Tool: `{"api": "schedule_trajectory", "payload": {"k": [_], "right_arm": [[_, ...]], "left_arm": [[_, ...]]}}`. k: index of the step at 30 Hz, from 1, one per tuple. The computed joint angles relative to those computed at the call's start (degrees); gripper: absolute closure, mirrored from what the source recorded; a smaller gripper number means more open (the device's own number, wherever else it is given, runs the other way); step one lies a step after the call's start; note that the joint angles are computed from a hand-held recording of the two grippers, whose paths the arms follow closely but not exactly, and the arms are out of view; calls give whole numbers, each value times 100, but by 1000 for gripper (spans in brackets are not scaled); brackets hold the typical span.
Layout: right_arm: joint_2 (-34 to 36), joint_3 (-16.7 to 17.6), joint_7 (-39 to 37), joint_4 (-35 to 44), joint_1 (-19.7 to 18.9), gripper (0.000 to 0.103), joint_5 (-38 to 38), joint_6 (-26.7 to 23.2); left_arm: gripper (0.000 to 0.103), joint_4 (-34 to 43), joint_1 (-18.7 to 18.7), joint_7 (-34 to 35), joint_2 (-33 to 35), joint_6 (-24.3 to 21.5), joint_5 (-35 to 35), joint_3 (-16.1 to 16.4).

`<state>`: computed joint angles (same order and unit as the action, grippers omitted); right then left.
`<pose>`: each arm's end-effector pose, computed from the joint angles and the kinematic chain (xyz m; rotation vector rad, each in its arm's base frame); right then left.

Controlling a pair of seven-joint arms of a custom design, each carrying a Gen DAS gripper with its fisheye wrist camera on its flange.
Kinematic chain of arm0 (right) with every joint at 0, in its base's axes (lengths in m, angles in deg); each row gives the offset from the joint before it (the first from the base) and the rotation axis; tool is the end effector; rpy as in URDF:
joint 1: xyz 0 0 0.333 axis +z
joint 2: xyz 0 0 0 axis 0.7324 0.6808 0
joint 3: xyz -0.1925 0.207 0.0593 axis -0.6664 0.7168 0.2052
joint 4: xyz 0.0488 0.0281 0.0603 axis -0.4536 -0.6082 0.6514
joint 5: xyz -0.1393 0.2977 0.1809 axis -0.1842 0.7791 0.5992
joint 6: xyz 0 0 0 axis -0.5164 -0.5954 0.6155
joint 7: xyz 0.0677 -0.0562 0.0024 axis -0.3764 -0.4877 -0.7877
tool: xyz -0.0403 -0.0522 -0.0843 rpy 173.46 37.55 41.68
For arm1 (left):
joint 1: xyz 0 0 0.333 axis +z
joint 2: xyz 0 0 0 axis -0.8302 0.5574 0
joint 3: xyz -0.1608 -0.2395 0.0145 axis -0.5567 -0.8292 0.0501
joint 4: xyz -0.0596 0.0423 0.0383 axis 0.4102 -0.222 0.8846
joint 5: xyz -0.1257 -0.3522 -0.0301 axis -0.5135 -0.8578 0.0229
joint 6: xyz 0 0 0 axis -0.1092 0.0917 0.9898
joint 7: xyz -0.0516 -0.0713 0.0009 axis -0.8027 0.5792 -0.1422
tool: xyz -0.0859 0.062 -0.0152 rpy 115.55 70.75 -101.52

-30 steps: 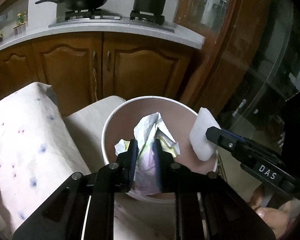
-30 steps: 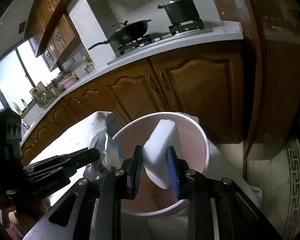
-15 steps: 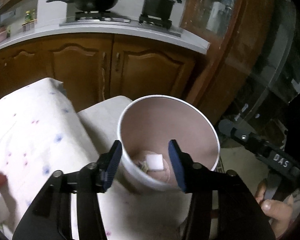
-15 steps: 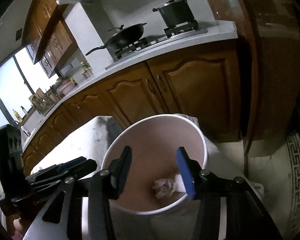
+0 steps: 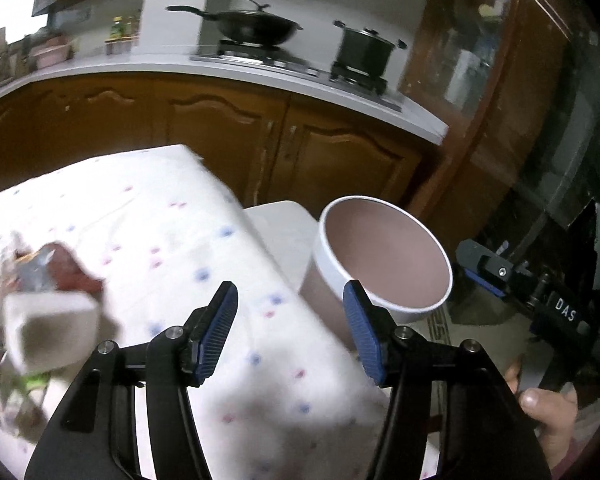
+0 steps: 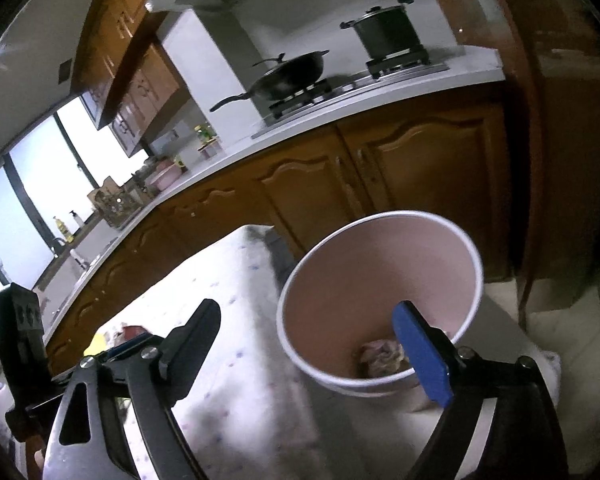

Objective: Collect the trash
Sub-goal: 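Move both open tools back over the trash on the table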

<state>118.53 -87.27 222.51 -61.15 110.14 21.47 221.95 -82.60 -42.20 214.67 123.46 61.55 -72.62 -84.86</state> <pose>0.6269 0.2938 0.3909 -1.1295 1.8200 -0.5331 0.7300 -0.0319 0.4075 -1.4094 2.2750 -1.2101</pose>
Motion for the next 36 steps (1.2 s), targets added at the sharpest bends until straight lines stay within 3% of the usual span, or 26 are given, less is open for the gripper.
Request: {"api": "schedule_trajectory", "payload": {"k": [8, 16, 21, 36], "right_arm": [[200, 488, 23, 559, -259, 7, -157, -101], [400, 1431, -55, 1344, -940, 7, -567, -269], [590, 1822, -33, 1823, -1184, 7, -830, -388], [1524, 2887, 72, 3938, -1912, 7, -1737, -1250]], "left_arm": [[42, -530, 410, 150, -358, 236, -425, 98], [42, -768, 738, 186, -467, 475, -641, 317], [42, -829, 934, 165, -477, 571, -724, 371], [42, -695, 1373, 331, -403, 660, -922, 460]]}}
